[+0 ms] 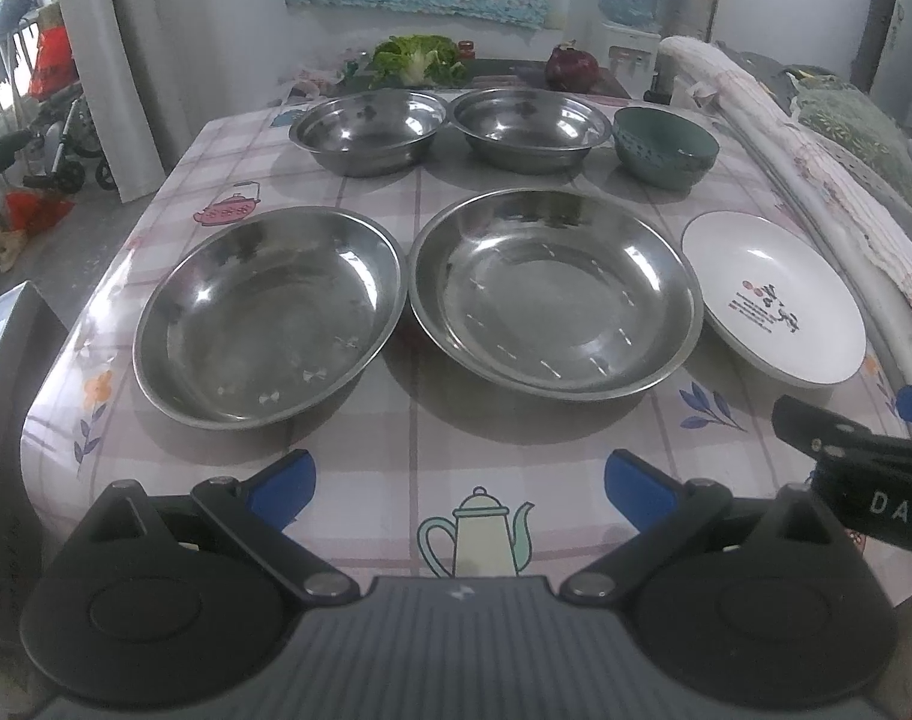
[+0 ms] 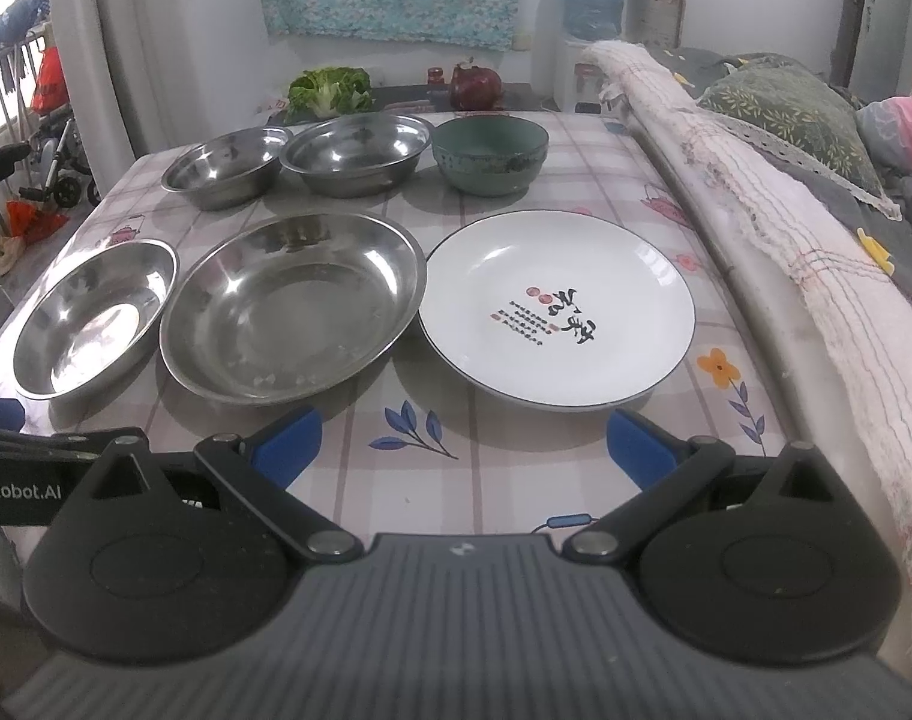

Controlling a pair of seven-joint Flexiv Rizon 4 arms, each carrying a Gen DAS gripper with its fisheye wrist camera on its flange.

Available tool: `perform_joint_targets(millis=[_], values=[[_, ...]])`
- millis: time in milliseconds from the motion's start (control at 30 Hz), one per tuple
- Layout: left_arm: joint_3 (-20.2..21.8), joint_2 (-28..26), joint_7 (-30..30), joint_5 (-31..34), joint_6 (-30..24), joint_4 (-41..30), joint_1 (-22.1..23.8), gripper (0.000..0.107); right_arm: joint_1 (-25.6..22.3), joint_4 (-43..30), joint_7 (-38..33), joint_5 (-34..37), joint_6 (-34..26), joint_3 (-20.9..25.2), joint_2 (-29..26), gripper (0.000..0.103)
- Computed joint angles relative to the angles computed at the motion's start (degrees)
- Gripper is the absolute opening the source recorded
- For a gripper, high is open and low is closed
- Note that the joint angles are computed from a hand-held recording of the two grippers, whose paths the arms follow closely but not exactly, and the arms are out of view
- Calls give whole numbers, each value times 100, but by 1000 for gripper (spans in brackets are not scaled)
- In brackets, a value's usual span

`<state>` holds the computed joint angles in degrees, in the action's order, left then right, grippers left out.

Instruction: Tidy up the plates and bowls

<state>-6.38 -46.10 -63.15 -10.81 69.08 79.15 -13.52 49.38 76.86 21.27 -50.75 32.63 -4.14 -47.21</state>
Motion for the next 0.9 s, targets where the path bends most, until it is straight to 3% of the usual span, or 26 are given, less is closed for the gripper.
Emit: perform_joint_targets(millis=[900], values=[[-39,42,74,-30,-20,71,5,103,24,-145,-183,16,-81,-17,-57,102]])
